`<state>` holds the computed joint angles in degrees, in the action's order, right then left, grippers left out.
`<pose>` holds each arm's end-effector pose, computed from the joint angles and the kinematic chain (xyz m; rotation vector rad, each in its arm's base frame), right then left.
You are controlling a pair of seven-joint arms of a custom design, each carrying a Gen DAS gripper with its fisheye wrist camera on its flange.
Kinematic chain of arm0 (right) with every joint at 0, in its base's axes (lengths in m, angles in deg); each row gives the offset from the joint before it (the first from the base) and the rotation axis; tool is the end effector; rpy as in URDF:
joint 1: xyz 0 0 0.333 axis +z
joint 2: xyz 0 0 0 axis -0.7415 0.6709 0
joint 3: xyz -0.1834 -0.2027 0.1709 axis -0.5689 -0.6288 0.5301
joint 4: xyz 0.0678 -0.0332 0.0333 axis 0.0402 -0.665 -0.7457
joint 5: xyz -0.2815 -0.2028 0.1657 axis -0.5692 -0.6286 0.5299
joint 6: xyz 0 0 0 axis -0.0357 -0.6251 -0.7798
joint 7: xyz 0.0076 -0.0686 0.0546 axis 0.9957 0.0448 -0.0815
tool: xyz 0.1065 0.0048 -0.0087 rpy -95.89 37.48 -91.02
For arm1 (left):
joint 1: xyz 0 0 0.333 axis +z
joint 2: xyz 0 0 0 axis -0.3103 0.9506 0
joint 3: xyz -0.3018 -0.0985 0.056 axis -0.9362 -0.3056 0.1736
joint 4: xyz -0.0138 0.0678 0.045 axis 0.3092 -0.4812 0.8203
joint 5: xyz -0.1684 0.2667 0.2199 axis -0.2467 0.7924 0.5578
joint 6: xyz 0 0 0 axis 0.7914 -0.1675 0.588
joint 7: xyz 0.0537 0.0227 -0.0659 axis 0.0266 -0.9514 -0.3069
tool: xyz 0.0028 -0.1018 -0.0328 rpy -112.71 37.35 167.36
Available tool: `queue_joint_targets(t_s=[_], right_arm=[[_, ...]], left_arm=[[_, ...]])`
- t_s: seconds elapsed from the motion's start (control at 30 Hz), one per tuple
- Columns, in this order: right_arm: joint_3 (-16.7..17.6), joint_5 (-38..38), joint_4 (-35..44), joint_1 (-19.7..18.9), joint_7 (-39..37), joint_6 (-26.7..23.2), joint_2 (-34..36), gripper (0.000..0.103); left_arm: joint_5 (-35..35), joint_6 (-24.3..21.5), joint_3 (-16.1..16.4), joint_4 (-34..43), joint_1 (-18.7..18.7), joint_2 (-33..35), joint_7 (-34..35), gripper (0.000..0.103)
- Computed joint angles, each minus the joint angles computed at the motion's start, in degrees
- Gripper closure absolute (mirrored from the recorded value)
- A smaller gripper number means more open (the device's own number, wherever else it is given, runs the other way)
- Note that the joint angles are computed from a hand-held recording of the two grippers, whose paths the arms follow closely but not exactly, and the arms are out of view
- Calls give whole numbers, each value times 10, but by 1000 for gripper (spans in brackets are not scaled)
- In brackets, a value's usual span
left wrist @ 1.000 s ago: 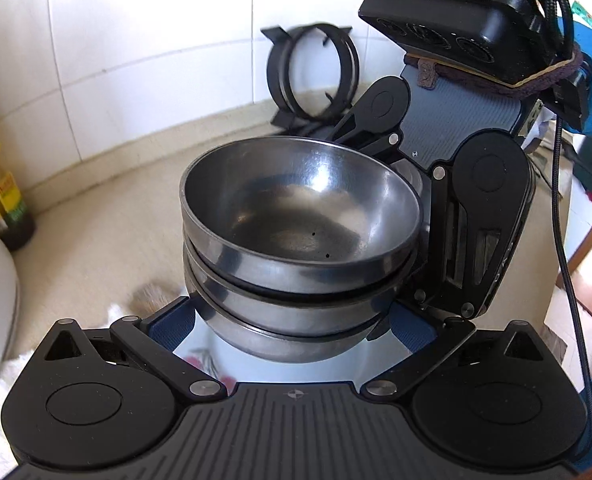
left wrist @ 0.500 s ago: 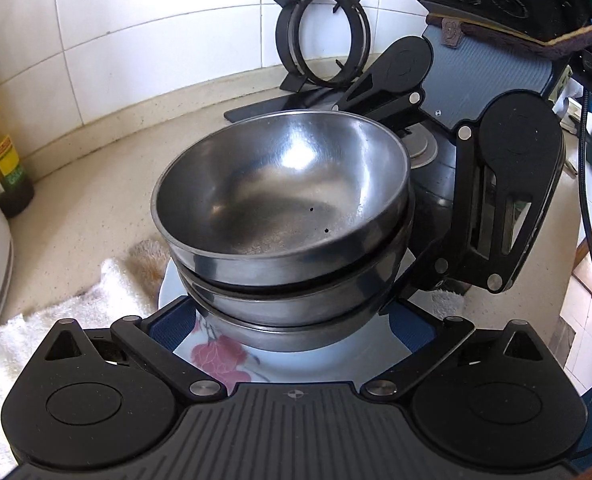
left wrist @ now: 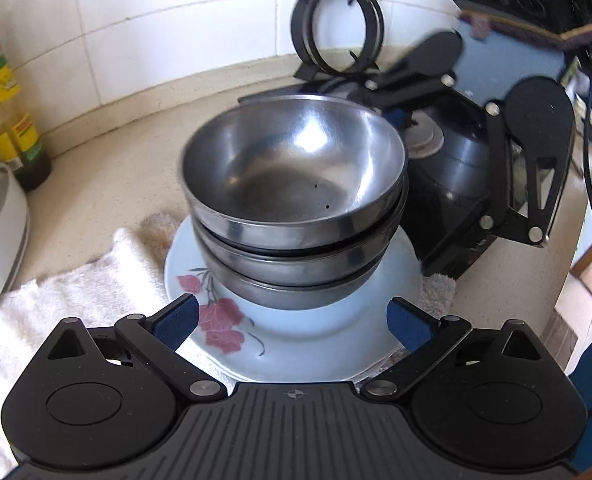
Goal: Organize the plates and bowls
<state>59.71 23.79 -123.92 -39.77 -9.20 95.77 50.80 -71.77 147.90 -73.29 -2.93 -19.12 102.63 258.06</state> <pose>0.5403 0.0541 0.5174 -2.0979 1.5661 -0.3488 0.6647 -0.2023 0.4827 -0.3096 2.8357 -1.0456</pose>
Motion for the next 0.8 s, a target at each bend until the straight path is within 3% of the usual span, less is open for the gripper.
queue_joint_targets(t_s=[0.23,0.37,0.4,0.47,0.53,0.6,0.63,0.67,0.7,0.73,0.8], right_arm=[[43,-82,-88,-7,230,91,-72,6],[95,-209,-103,-47,388,112,-123,6],[125,-266,-98,-75,445,110,-136,5],[217,-399,-92,-167,576,108,-177,0],[317,-560,-97,-265,777,112,-231,0],[417,-602,-109,-338,978,56,-294,0],[446,-564,-117,-350,1047,35,-304,0],[456,-518,-130,-348,1075,47,-294,0],[445,-496,-138,-329,1064,61,-264,1],[439,-505,-129,-311,1061,44,-229,4],[477,-560,-94,-315,1122,-39,-189,4]], left_arm=[[-61,-15,-2,-12,21,-21,0,1],[-114,-12,1,-44,31,-52,14,1],[-128,-15,4,-50,33,-60,14,1],[-162,-11,9,-68,36,-81,22,0],[-206,-2,16,-83,38,-104,26,0],[-252,23,26,-103,35,-130,32,0],[-270,57,29,-121,28,-146,39,0],[-283,103,33,-143,17,-163,48,0],[-288,135,37,-160,8,-174,45,0],[-290,144,43,-171,2,-180,32,0],[-269,105,56,-173,-1,-174,-16,0]])
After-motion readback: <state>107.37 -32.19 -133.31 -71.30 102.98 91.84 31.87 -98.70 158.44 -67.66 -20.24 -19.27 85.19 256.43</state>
